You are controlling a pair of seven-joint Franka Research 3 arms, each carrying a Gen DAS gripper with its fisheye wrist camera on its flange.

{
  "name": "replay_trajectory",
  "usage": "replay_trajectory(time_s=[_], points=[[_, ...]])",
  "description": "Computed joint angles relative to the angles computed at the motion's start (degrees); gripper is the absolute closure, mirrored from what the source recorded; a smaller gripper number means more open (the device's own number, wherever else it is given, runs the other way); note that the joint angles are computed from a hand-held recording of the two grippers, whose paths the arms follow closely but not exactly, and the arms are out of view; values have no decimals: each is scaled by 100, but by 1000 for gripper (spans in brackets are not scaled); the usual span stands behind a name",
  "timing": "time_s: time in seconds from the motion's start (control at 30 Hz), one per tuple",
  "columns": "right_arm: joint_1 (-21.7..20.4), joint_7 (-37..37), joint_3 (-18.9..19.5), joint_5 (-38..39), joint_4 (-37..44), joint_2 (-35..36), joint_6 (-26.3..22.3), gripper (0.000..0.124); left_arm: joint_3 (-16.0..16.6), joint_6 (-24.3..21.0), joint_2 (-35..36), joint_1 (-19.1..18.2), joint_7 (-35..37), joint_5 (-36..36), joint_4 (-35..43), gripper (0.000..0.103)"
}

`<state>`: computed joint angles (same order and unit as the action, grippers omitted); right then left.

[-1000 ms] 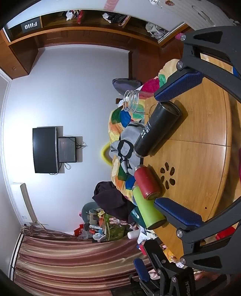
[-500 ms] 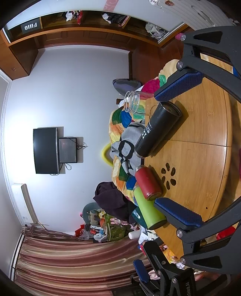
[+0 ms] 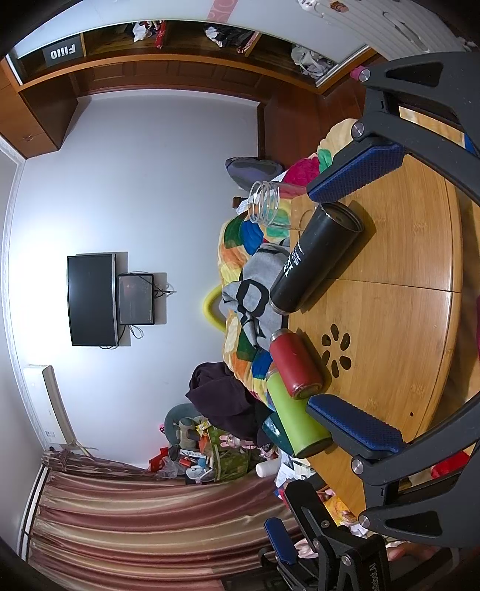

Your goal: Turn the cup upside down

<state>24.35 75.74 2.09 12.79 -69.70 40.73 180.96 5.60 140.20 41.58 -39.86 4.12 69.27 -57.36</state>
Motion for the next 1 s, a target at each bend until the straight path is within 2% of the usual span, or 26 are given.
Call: replay_trajectory(time_s=[1.0], points=[[14, 23, -29, -2, 12, 0, -10, 21, -31, -4, -88, 12, -74, 95, -105, 0]])
